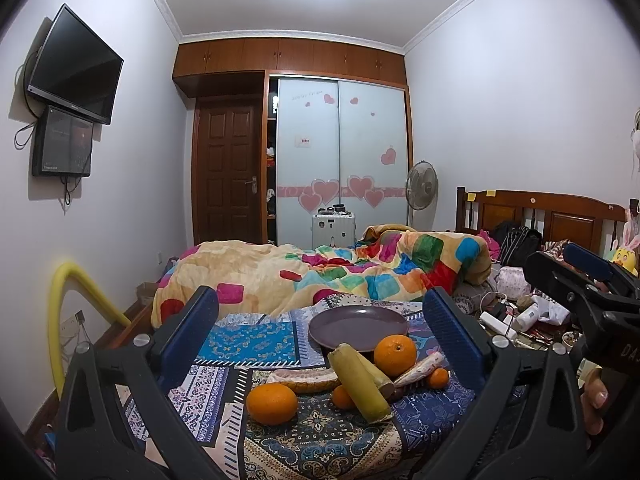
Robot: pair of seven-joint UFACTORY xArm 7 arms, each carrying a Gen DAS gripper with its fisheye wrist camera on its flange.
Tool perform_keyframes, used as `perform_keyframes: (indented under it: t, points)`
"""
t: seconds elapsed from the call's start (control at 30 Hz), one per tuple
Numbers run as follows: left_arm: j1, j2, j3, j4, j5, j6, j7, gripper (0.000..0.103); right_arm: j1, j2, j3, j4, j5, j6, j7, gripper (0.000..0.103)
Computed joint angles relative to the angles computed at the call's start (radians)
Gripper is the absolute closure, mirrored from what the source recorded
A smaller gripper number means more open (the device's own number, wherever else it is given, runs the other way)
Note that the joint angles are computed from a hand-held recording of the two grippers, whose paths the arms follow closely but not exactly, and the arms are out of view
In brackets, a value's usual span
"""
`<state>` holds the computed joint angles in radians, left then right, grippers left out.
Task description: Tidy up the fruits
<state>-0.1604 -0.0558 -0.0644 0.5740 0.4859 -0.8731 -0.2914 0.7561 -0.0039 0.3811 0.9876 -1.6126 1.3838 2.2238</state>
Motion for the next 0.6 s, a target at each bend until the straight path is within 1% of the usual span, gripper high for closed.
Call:
perform_keyframes:
  t: [0.3,0.6]
  points:
    - [-0.008,-0.003,-0.006,-0.005,-0.022,-0.007,0.022,0.000,0.000,-0.003,0.001,-0.001,-0.001,0.000,0.004,0.000]
    - [-0.008,-0.003,-0.005,-0.007,-0.021,-0.009,0.020,0.000,-0.002,-0.004,0.001,-0.002,-0.001,-0.001,0.004,0.000]
